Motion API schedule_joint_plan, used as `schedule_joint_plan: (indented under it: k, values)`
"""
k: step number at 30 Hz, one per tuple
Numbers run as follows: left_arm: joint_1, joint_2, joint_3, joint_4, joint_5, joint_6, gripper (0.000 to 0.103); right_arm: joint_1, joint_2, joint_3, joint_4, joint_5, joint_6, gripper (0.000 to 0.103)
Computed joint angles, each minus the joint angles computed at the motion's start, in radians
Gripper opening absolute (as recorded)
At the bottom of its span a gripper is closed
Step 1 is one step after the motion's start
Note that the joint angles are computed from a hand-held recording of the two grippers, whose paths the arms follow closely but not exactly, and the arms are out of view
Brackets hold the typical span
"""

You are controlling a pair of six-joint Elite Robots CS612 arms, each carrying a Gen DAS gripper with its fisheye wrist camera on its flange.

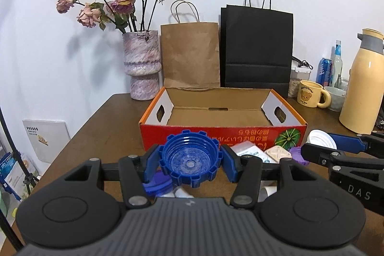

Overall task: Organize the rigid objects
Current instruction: 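Carry the blue cap and white cap over the red box with both grippers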

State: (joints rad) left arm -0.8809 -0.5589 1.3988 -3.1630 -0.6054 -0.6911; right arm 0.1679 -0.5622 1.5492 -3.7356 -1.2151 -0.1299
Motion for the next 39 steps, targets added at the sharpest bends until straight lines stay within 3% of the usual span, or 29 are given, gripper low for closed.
schedule_joint_plan:
  k: [19, 39]
  values:
    - [0.046, 0.041, -0.111, 0.010, -0.017, 0.057, 0.055, 0.022, 0.045, -0.151, 0.076, -0.035, 0.004, 0.039]
    - [0.109, 0.112, -0.274, 0.101, -0.064, 0.053, 0.055, 0.043, 0.144, -0.400, 0.248, -0.063, -0.006, 0.039]
